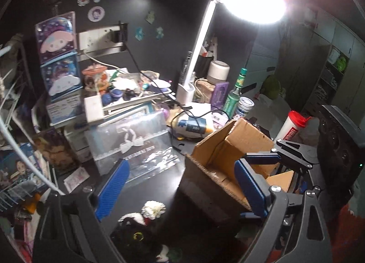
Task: Organize objects
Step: 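Carry the sponge into the cardboard box and open the right gripper, then move the right gripper to the black plush cat, then close the right gripper on the black plush cat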
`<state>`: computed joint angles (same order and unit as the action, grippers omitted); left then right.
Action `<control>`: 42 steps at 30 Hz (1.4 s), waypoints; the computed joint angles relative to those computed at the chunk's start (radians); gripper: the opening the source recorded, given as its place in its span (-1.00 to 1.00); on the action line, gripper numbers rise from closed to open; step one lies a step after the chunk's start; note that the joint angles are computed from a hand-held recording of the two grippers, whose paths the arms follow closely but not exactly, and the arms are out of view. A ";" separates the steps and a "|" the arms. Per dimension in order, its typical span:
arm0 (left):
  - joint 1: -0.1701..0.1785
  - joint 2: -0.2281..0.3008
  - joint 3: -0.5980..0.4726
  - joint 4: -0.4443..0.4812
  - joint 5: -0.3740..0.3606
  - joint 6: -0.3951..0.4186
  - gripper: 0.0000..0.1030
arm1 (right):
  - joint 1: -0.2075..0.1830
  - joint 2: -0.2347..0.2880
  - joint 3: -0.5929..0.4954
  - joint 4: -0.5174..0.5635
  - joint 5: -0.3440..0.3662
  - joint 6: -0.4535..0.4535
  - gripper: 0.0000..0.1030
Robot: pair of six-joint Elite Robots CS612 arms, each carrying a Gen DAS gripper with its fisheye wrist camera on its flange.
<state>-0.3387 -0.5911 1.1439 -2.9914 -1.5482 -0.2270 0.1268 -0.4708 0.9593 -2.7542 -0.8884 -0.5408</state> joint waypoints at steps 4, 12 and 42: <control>0.015 -0.040 0.110 -0.075 0.035 -0.051 0.79 | 0.034 -0.010 0.025 0.061 0.051 -0.101 0.59; 0.027 -0.071 0.271 -0.170 0.157 -0.134 0.79 | 0.096 0.035 0.013 0.121 -0.007 -0.174 0.74; 0.047 -0.017 0.315 -0.184 0.067 -0.227 0.80 | 0.139 0.185 -0.152 0.059 -0.172 -0.046 0.21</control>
